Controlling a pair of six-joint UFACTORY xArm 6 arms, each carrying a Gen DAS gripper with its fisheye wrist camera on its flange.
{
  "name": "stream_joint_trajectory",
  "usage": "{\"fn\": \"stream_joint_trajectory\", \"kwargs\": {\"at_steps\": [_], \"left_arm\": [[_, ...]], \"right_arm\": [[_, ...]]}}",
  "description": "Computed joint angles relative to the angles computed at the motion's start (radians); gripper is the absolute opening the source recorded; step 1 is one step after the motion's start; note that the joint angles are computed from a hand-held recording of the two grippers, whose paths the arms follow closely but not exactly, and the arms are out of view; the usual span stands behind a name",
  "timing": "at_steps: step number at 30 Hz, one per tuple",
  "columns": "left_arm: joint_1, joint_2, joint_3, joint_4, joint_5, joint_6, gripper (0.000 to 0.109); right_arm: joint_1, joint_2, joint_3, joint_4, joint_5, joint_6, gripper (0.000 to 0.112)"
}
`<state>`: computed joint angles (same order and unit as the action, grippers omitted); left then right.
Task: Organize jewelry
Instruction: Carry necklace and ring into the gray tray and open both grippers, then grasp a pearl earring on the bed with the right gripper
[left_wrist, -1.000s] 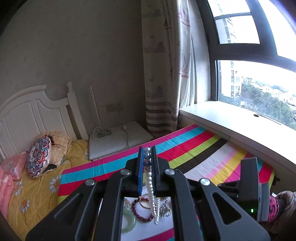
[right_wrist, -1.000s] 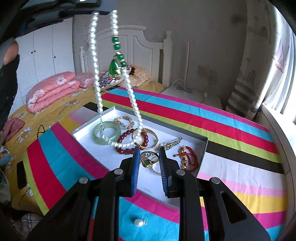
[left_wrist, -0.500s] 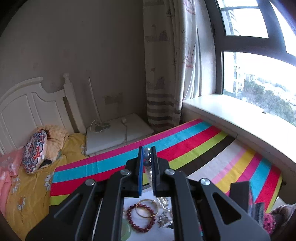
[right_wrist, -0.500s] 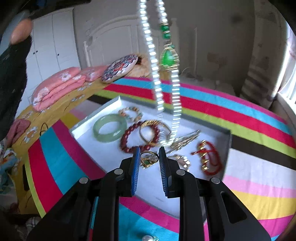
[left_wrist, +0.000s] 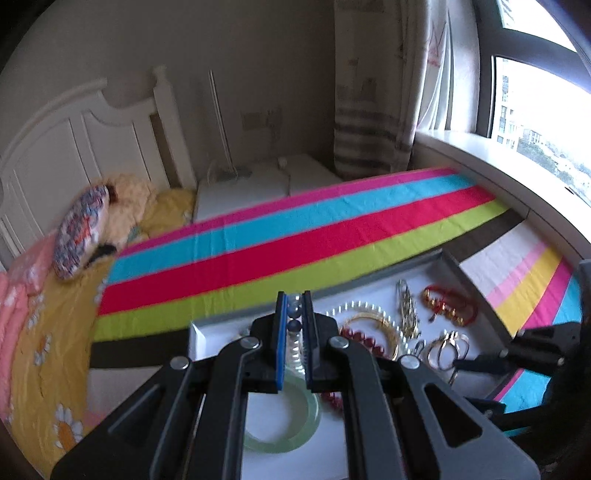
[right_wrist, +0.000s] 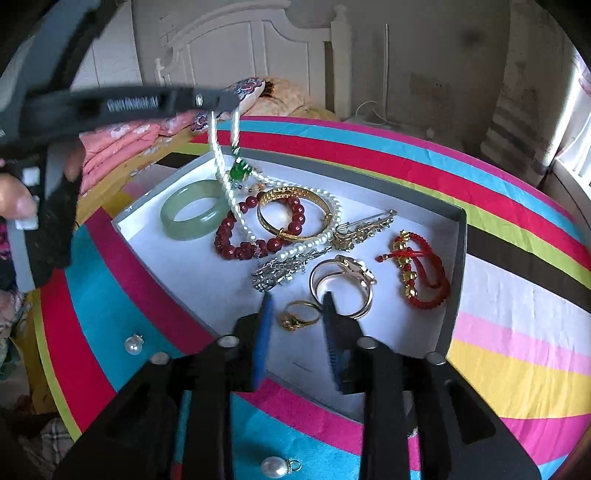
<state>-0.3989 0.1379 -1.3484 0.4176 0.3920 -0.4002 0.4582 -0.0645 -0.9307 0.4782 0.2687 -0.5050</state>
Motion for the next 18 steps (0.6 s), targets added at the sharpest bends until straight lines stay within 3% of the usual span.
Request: {"fn": "stream_joint_trajectory", "kwargs": {"at_steps": [3, 4, 6, 7, 8, 14, 18], "left_arm": [[0.0, -0.001, 0.033, -0.06, -0.017, 0.047, 0.011], [-0.002, -0.001, 0.04, -0.067, -0.02, 0.051, 0.019], [-0.002, -0.005, 0.064, -0.067, -0.039, 0.045, 0.047], [-0.002, -0.009, 0.072, -0.046, -0.048, 0.02, 0.068], [0.002, -0.015, 0.083, 0.007, -0.064, -0.033, 0.078], [0.028, -0.068, 0.134, 0.124, -0.096, -0.165, 0.098], [0.044, -0.166, 0.208, 0.415, -0.085, -0.426, 0.1]], "right_arm": [[-0.003, -0.011, 0.01, 0.02, -0.009, -0.003, 0.05], [-0.006, -0.014, 0.01, 0.041, -0.005, -0.014, 0.051], [-0.011, -0.021, 0.014, 0.055, -0.001, -0.02, 0.057], [-0.013, -0.027, 0.02, 0.052, -0.004, -0.014, 0.058], [-0.015, -0.033, 0.027, 0.049, -0.008, -0.009, 0.062], [-0.027, -0.075, 0.061, 0.079, -0.015, -0.027, 0.075], [-0.03, -0.127, 0.101, 0.126, -0.023, -0.063, 0.081]]}}
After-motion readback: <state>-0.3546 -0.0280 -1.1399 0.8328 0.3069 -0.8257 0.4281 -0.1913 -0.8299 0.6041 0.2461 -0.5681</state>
